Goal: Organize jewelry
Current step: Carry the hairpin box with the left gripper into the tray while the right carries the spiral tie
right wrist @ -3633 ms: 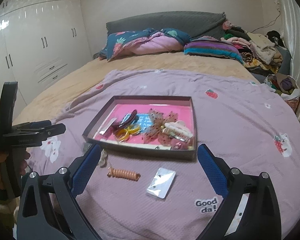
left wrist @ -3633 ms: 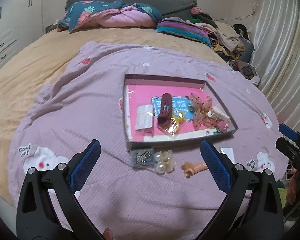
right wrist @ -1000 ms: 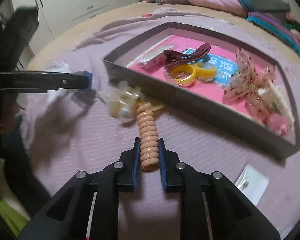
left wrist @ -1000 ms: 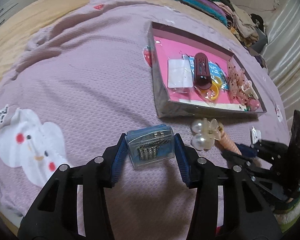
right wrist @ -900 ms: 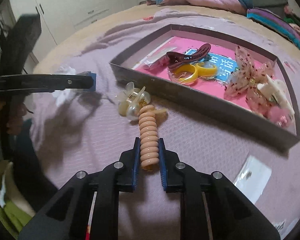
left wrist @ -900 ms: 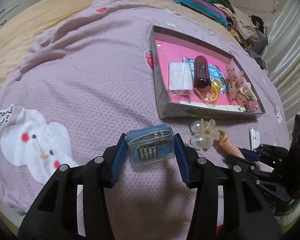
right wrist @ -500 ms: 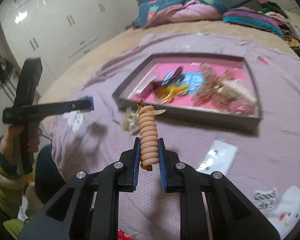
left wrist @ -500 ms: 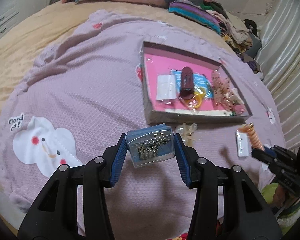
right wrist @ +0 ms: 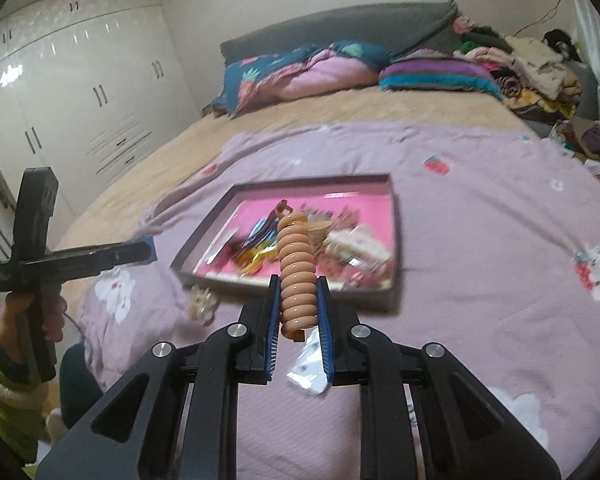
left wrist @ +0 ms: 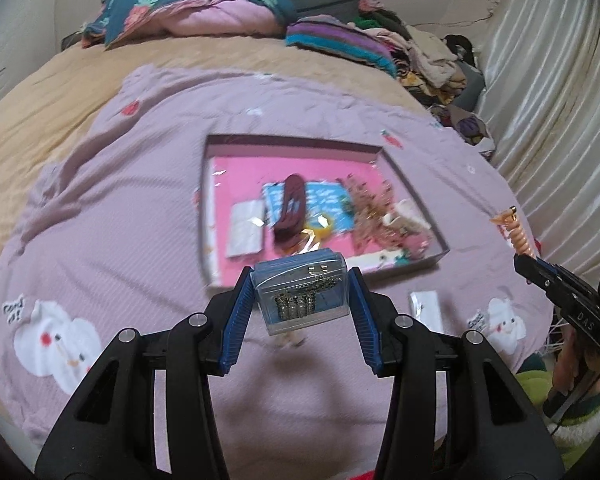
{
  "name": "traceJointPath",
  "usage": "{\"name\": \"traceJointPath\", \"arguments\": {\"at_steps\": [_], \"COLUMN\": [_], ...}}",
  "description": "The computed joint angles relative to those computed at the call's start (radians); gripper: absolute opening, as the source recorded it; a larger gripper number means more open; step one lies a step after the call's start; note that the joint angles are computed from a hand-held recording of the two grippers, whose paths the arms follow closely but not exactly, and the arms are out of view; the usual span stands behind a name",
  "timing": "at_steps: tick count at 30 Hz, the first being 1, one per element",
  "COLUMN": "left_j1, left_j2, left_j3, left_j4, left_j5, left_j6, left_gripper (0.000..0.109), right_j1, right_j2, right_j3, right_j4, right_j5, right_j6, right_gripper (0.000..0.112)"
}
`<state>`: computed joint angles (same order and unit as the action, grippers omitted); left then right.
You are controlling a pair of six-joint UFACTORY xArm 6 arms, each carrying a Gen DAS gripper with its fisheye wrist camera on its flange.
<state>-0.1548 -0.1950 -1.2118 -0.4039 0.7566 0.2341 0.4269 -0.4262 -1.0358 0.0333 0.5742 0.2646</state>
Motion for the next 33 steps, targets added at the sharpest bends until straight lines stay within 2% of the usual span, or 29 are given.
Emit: {"name": "traceJointPath", "arguments": {"at_steps": [15,33], "left_j1": [-0.071,-0.049], "left_j2": [0.132,0.305], "left_j3": [-0.167,-0.320], "left_j4": [0.001,0.059], "left_j5": [-0.016,0.001], "left_j6": [-0.001,-0.027], "left_gripper": [0.038,0.038], "right_j1": [-0.035,-0.035], "right_j2": [0.041,0.242], "right_j3": [-0.082,-0.254], "right_j4": [-0.075,-0.006], "right_j5": [-0.038,-0.049], "right_j6": [0.031,-0.046], "right_gripper": [0.016,0.016]}}
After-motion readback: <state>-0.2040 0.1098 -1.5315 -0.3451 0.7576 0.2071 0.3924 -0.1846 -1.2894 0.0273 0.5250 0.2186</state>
